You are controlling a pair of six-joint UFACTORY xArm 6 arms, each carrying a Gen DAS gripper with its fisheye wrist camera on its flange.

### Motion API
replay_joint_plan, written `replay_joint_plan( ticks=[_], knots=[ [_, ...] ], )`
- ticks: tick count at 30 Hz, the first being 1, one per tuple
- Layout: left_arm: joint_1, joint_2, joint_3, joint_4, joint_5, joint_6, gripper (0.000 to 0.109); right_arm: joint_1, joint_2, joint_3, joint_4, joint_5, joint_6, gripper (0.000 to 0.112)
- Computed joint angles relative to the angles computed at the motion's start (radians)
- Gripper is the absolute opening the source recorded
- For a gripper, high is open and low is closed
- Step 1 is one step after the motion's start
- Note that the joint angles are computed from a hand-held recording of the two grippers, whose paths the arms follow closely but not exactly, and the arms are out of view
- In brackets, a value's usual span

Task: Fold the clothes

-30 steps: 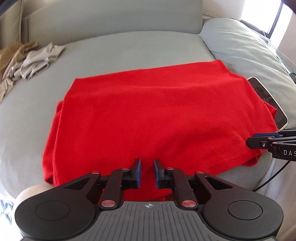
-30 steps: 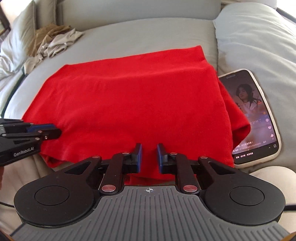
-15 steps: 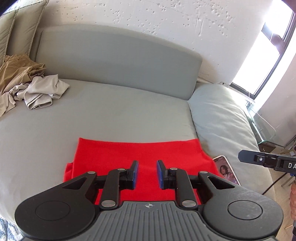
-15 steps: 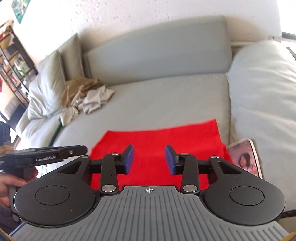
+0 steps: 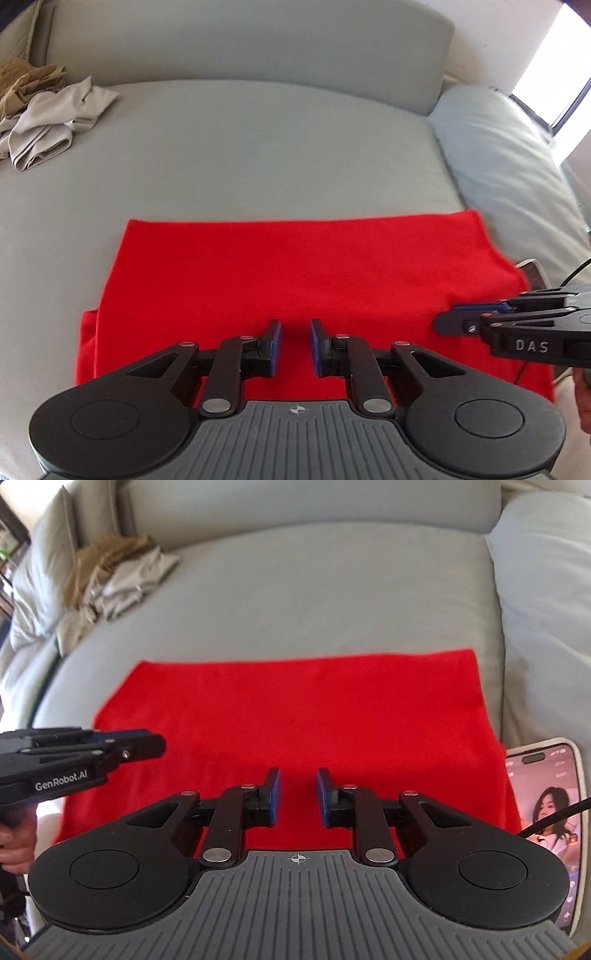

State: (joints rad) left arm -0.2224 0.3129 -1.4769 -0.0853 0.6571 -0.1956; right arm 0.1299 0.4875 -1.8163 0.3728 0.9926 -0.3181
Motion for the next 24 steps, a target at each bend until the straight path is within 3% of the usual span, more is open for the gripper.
replay_joint_plan(
  ticks=[2,4,6,7,11,12,15,16,17,18,20,24],
  knots=[
    [0.014,0.004,0.016,-0.027,-0.014,0.005,0.018,0.007,0.032,-0.005,-0.017,-0.037,0.008,0.015],
    [0.023,-0.011,0.025,-0.04,-0.017,0.002,0.018,0.009,0.035,0.008,-0.011,-0.118,0.016,0.015],
    [0.028,-0.029,0.022,-0.03,0.004,-0.018,0.013,0.016,0.04,0.01,-0.108,-0.188,0.083,0.02],
    [0.029,-0.045,0.031,-0.039,-0.011,-0.006,0.012,0.009,0.047,-0.008,-0.109,-0.187,0.104,0.02],
    [0.04,-0.048,0.03,-0.069,-0.07,0.018,0.018,-0.049,0.063,-0.039,-0.001,-0.235,0.162,0.02],
    [0.043,-0.026,0.01,-0.049,-0.065,0.008,0.018,-0.064,0.078,-0.061,0.022,-0.23,0.177,0.02],
    [0.056,0.074,-0.079,-0.01,0.009,-0.013,0.012,-0.103,0.189,-0.224,0.095,-0.062,0.203,0.02],
    [0.059,0.094,-0.086,0.012,-0.005,-0.021,0.011,-0.103,0.218,-0.257,0.077,-0.04,0.218,0.008],
    [0.061,0.103,-0.082,0.037,-0.047,-0.02,0.014,-0.096,0.229,-0.267,0.036,-0.061,0.217,0.0],
    [0.063,0.113,-0.081,0.063,-0.087,-0.023,0.013,-0.083,0.235,-0.258,-0.033,-0.123,0.219,0.0],
    [0.07,0.147,-0.115,0.143,-0.113,-0.119,0.014,-0.065,0.264,-0.268,-0.189,-0.23,0.281,0.0],
    [0.086,0.181,-0.156,0.358,-0.123,-0.357,0.015,-0.071,0.348,-0.367,-0.24,-0.284,0.333,0.0]
  ],
)
